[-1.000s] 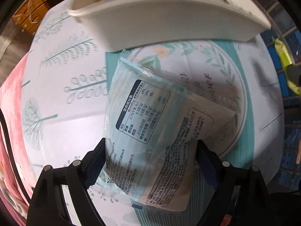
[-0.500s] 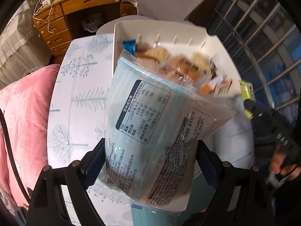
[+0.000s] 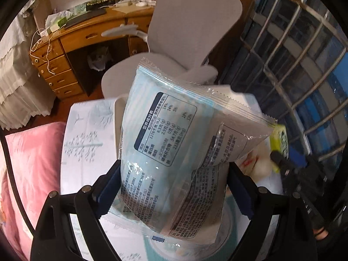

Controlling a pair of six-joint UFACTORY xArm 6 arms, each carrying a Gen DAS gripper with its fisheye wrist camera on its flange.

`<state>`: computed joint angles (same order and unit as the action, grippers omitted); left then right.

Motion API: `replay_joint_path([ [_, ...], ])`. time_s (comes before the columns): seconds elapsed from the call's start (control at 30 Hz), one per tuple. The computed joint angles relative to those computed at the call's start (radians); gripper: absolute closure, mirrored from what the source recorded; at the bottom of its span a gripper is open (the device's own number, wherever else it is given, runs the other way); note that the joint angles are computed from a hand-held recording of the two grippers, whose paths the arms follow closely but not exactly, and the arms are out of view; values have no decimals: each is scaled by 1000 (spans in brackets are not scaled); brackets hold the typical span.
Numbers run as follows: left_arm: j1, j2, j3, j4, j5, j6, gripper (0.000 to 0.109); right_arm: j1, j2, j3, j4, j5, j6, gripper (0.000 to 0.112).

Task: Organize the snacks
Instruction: 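Lower both packets into the white tray and open both tools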

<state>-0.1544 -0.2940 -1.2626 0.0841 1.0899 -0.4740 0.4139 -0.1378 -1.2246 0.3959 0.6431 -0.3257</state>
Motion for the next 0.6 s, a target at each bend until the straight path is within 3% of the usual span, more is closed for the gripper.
replay_joint_path([
  [0.17,7,81,-80,18,9,-67,16,0,21,-13,-22,-35,51,69],
  [0.2,14,81,-75,1,0,-71,15,-2,22,-12,-27,-33,61,65],
  [0.27,20,76,-57,-14,-10,-83,13,-5,22,-1,-30,-33,83,45],
  [0.4,15,32,9,-8,-9,-97,13,-12,6,28,-63,-7,145,43],
  [0.6,4,-144,208,-48,-32,-144,13,-19,-83,120,-96,42,210,42],
])
